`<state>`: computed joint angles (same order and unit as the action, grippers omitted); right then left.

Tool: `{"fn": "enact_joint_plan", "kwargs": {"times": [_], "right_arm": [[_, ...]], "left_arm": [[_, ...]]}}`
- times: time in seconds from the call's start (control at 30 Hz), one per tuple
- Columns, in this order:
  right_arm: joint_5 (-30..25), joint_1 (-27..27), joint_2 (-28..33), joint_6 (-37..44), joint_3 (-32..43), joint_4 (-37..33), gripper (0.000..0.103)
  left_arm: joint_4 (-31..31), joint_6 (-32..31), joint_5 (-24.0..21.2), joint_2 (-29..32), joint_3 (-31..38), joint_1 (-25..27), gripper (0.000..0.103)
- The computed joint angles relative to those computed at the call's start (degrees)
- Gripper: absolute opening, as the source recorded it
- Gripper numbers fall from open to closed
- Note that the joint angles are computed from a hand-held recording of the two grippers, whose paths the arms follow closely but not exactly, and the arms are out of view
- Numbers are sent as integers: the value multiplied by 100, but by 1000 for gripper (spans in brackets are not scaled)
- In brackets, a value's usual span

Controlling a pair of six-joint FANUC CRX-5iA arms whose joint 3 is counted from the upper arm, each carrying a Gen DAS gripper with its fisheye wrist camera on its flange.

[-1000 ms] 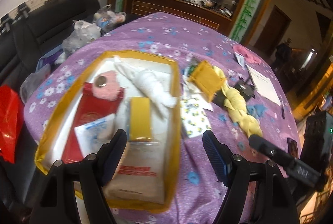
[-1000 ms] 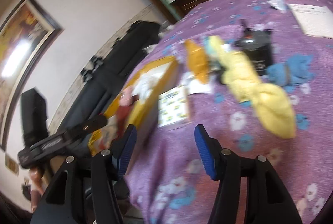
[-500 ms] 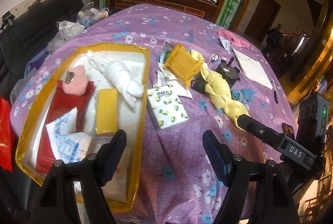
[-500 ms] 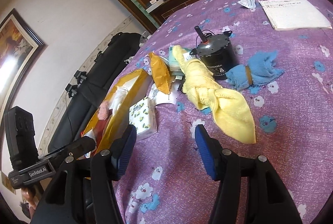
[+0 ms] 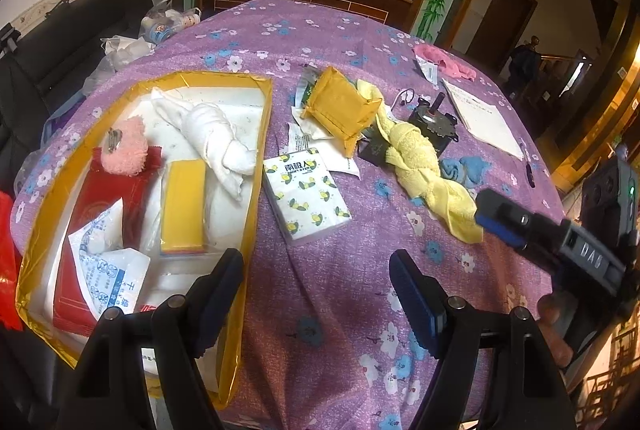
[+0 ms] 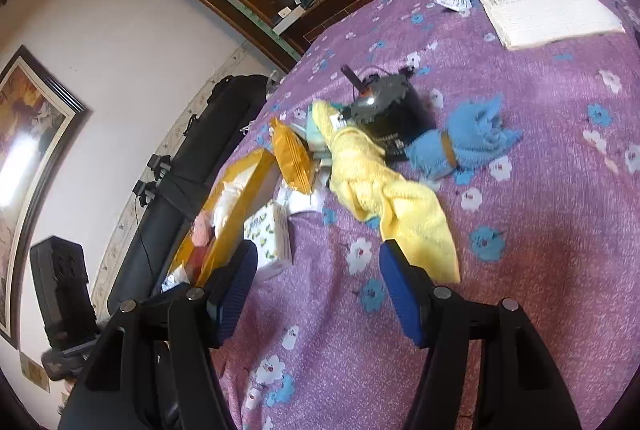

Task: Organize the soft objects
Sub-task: 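Move both tools back over the yellow towel and lemon-print tissue pack, then grasp the yellow towel with the right tool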

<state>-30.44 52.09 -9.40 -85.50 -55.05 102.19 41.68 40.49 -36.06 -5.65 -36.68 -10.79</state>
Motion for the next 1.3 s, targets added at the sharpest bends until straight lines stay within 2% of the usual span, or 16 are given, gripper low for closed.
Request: {"fn": "enact_joint_plan", "kwargs": {"times": [0.07,0.17,0.37,0.53,0.57,0.7,0.8,1.0,1.03,1.1,1.17,1.23,1.3], "right_arm": [[-5,24,28,479,122,-385,63],[-141,162,168,1499,429,-1367,63],[129,-125,553,2646,873,-2177,63],[-12,-89,879,2864,1022,-2505,63],[-96,-17,928,3048,1090,-2762,63],[-371,74,977,3172,1158,-2815,63],[-214,42,1030,3292,1198,-2976,63],[-394,168,1130,3617,1338,-3332,62],[-508,186,1080,3301,1258,-3149,58],[-547,112,958,2738,1070,-2615,58],[-387,-16,896,2469,960,-2362,58],[55,-204,924,2515,957,-2335,58],[73,-149,1005,2852,1070,-2661,58]], "left_arm": [[-29,26,21,19,19,-7,79],[38,15,-24,39,37,8,79],[198,-83,-49,37,13,0,79],[243,-147,66,69,7,-94,79],[276,-164,60,80,11,-105,79],[445,-296,-89,210,76,-176,79],[224,-154,-60,313,174,-258,79],[-80,176,-62,519,349,-319,79],[-43,142,-51,515,337,-321,79],[-45,136,-12,517,340,-327,79],[-76,182,-24,551,374,-323,79],[-86,186,-56,592,407,-315,79],[-117,200,-55,621,434,-323,79]]}}
